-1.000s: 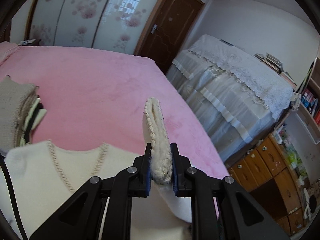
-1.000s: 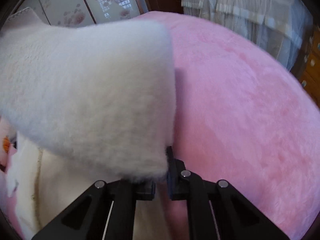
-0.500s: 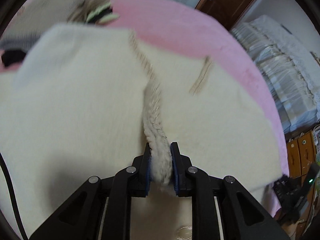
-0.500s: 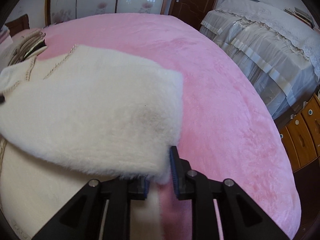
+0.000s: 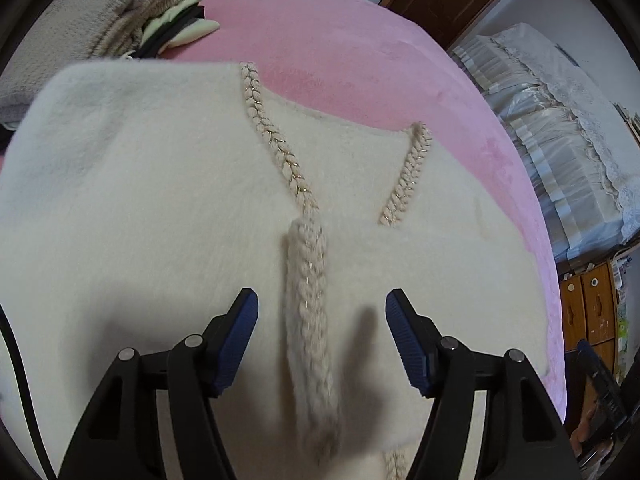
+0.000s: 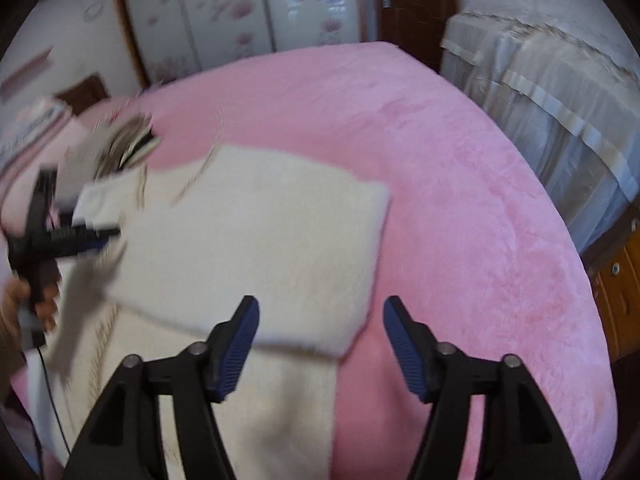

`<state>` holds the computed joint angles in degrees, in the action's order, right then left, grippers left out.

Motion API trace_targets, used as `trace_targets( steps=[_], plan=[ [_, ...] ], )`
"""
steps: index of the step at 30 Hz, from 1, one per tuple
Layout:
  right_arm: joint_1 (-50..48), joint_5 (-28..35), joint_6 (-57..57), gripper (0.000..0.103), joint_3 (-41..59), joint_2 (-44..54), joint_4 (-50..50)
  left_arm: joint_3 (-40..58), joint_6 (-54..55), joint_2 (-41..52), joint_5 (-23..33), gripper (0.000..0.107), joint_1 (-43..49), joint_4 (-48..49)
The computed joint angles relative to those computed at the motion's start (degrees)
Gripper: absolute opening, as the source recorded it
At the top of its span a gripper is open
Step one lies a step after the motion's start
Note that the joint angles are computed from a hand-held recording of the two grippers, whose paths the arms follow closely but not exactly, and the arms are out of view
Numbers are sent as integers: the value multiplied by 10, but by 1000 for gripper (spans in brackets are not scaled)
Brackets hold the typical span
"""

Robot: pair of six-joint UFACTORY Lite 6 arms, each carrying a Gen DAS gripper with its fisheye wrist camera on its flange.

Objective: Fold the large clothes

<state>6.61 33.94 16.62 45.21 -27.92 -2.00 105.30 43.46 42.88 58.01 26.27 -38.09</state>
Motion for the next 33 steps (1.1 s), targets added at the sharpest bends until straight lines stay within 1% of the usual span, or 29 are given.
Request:
trace_targets(
  steps=[3, 5, 6, 7, 8, 9, 10, 11, 12, 13, 14, 15, 17, 19, 20, 21, 22, 23, 24, 25, 27, 28, 29, 30, 31, 32, 33],
  plan=[
    [-59, -34, -20, 68, 69, 126, 33, 59, -21, 44, 0, 65, -24, 2],
    [-60, -49, 7, 68, 110, 211, 9, 76, -17, 58, 0, 64, -32, -1],
    [-69, -53, -1, 68, 138, 262, 16, 80, -17, 62, -4, 56, -38, 1],
    [-85, -55, -32, 68, 164, 308, 39, 80, -19, 62, -14, 49, -42, 7],
    [-99, -58, -72, 68, 180, 337, 73, 81, -31, 62, -29, 32, -50, 23],
    [-111, -65, -115, 68, 194, 367, 115, 82, -44, 62, -40, 20, -55, 34],
    [-125, -76, -152, 68, 201, 391, 170, 88, -54, 65, -39, 19, -58, 42],
    [-138, -78, -196, 68, 210, 412, 230, 86, -55, 61, -41, 14, -58, 41],
    [-144, -85, -223, 67, 217, 428, 268, 77, -47, 52, -48, 13, -58, 37],
    [-145, -89, -233, 62, 228, 439, 281, 56, -33, 36, -59, 12, -58, 35],
    [-136, -88, -231, 48, 239, 444, 271, 33, -20, 16, -76, 12, -61, 32],
    [-123, -73, -206, 14, 257, 446, 237, -5, 6, -15, -99, 11, -60, 13],
    [-83, -94, -115, 13, 259, 427, 119, -99, 95, -93, -142, 11, -46, -71],
    [-36, -130, -41, 12, 234, 379, -1, -175, 184, -153, -174, 11, -35, -154],
    [-15, -143, 1, 12, 228, 360, -61, -203, 214, -171, -194, 11, -33, -179],
    [-5, -151, 37, 12, 220, 351, -121, -213, 223, -173, -215, 11, -36, -184],
    [6, -141, 84, 12, 229, 363, -181, -214, 221, -164, -232, 11, -33, -174],
    [18, -118, 142, 12, 253, 392, -237, -198, 196, -136, -241, 11, -36, -147],
    [28, -97, 197, 12, 273, 431, -289, -170, 175, -104, -229, 11, -28, -122],
    [39, -80, 243, 13, 289, 466, -324, -151, 143, -77, -231, 12, -33, -91],
    [52, -58, 289, 17, 301, 493, -362, -150, 137, -70, -244, 15, -38, -88],
    [58, -43, 305, 19, 306, 493, -372, -141, 116, -69, -242, 16, -41, -71],
    [57, -37, 308, 22, 309, 489, -366, -126, 91, -65, -228, 18, -40, -50],
    [59, -20, 322, 26, 316, 483, -368, -104, 54, -59, -212, 25, -40, -16],
    [63, -2, 325, 26, 312, 460, -358, -88, 19, -56, -201, 28, -42, 16],
    [68, 1, 338, 26, 298, 431, -359, -76, -10, -59, -193, 33, -41, 43],
    [71, -8, 350, 26, 271, 388, -361, -77, -34, -72, -193, 36, -42, 62]
  ],
)
